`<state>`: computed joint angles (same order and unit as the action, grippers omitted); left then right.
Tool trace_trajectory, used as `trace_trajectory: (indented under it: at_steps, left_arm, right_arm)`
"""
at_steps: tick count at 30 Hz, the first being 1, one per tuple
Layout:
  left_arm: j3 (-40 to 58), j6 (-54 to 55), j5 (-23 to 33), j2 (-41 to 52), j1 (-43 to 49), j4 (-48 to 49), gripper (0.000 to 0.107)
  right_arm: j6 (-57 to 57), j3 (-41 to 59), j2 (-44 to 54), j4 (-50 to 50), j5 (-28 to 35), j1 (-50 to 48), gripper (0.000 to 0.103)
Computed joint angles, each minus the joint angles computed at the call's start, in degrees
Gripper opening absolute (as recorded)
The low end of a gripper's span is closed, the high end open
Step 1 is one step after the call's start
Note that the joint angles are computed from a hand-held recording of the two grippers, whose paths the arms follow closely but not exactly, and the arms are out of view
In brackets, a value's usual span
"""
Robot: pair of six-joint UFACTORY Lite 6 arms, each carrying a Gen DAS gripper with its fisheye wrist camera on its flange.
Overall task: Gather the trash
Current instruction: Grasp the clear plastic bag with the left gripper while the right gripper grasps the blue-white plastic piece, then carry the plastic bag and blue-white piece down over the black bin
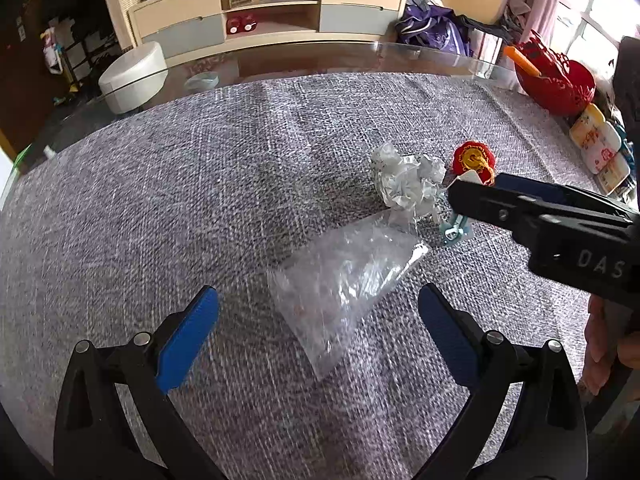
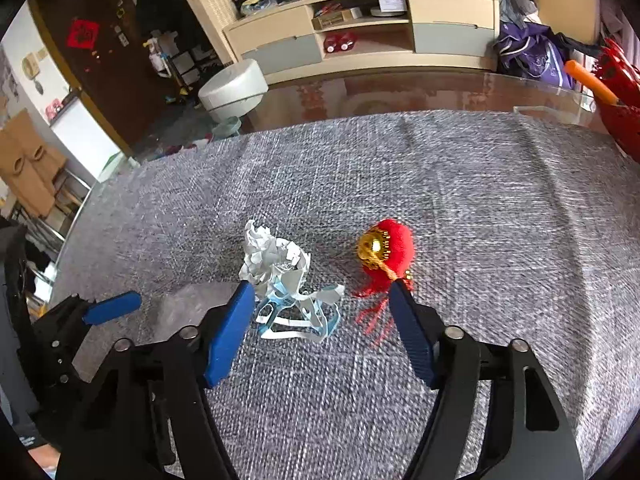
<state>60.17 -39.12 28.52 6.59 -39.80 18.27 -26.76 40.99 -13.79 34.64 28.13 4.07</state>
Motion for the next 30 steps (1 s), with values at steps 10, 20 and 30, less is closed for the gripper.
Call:
trace_trajectory:
  at_steps: [10, 20, 30]
  left_arm:
    - [-0.3, 4.5, -2.4, 1.0, 0.1, -3.2, 0.055]
    - [-7.4, 1.7, 1.6, -10.4, -4.5, -3.4, 0.047]
    - [-11.7, -22.4, 18.7, -29.6, -25.0, 9.1, 0.047]
  right_arm:
    - [3.4, -1.1, -1.9, -5.6, -0.2, 1.7, 0.018]
    - [2.1, -5.3, -15.9, -6.9, 9.4, -3.7, 0.017]
    - [3.5, -8.9, -44.0, -7.7, 32.3, -12.2, 0.017]
